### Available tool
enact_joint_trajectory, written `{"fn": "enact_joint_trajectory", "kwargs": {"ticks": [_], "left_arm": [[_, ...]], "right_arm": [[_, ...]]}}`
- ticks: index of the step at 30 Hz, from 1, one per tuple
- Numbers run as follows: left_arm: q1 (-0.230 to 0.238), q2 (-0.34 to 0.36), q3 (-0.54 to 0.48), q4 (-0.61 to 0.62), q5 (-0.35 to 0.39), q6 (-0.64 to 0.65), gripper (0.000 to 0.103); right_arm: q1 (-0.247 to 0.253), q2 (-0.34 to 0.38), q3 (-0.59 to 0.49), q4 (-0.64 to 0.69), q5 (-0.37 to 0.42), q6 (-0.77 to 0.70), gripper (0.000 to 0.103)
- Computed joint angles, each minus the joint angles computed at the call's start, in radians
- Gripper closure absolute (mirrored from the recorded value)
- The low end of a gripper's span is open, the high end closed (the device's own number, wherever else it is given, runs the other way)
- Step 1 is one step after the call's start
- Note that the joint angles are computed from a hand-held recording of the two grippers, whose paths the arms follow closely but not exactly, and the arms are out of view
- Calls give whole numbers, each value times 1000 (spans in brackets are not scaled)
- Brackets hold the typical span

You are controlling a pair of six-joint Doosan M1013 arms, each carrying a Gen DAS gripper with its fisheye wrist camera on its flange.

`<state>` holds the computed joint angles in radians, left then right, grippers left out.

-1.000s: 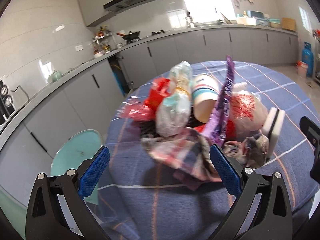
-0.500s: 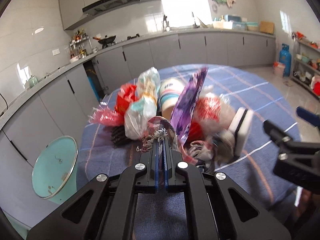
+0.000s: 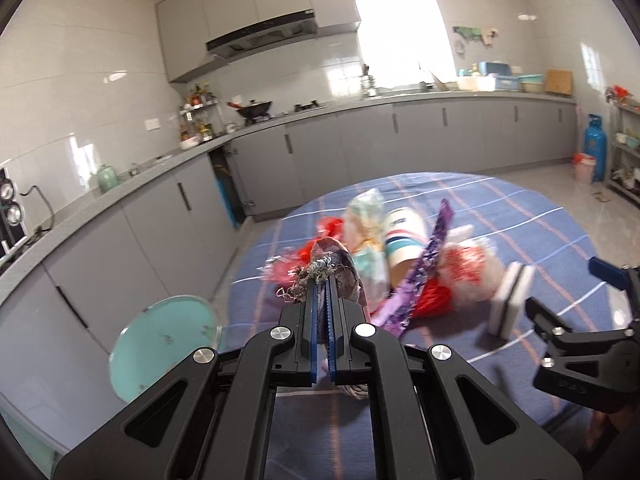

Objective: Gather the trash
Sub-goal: 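Grasp the white sponge with the right tool while the left tool holds the plaid rag, then carry the plaid rag and white sponge over the teal bin with both tools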

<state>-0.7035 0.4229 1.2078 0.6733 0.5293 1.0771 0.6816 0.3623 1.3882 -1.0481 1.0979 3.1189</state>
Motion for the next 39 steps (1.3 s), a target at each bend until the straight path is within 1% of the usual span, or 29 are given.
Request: {"fn": "enact_joint_trajectory", "kwargs": {"ticks": [1,2,4,6,7,8,9,10,12,17,22,30,36,39], "left_arm": [[1,2,-2,5,9,-7,98],[5,3,-3,-4,15,-5,98],[7,4,-3,-9,24,-4,98],[8,4,-1,-16,27,2,98],[9,3,2,-19,30,4,98],[9,4,3,-28,34,13,98],[8,5,2,-32,43,21,98],[8,6,2,-36,48,25,98],[9,3,9,-29,46,13,98],[16,-9,14,10,39,-46,98],[26,-20,7,41,45,-89,98],[46,-20,-10,111,80,-174,98],[63,-12,-26,153,111,-226,98],[66,-6,-34,216,142,-271,98]], "right_arm": [[-1,3,-4,2,-7,-10,6],[-2,6,-6,6,-11,-20,9],[-7,13,-15,25,-27,-48,16],[-15,21,-24,52,-47,-74,26],[-16,23,-26,59,-54,-80,29],[-19,27,-28,67,-66,-89,38],[-22,28,-29,80,-84,-104,54],[-26,28,-28,102,-110,-124,63],[-23,29,-30,95,-114,-124,69],[-15,20,-22,72,-117,-107,76],[2,18,-44,14,-63,-92,76],[7,28,-101,-36,-92,-127,76],[4,58,-165,-27,-142,-189,76],[1,78,-204,-14,-161,-233,76]]}}
